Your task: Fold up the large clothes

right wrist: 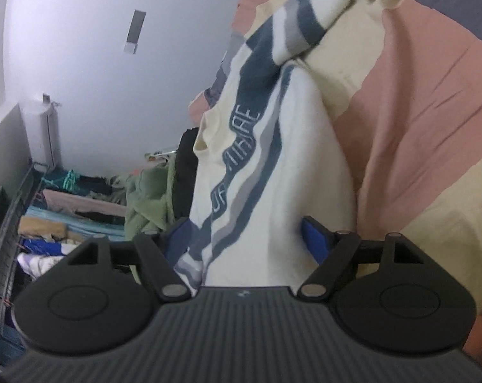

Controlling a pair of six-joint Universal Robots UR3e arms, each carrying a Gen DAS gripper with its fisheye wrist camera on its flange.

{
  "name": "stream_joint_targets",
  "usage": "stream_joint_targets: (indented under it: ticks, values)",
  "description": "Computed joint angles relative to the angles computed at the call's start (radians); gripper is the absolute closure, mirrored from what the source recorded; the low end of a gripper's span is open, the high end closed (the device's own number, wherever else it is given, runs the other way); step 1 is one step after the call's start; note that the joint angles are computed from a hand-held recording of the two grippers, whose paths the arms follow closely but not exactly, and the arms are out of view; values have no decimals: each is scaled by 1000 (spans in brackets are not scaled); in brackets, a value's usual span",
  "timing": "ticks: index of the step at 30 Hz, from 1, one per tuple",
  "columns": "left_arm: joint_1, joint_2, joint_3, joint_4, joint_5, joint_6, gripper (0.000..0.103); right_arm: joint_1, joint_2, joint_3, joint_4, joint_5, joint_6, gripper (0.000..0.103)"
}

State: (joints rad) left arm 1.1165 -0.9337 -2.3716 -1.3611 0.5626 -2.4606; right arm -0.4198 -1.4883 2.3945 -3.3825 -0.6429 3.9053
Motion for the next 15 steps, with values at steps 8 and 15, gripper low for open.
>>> stream_joint_targets:
  ticks: [8,15]
  values:
    - [-64,-54,-13,84,33,-53,39,133,273,-300,-36,96,-48,26]
    - [-235,-274,-4,382,142,-236,39,293,309,-548,417,-149,-257,28]
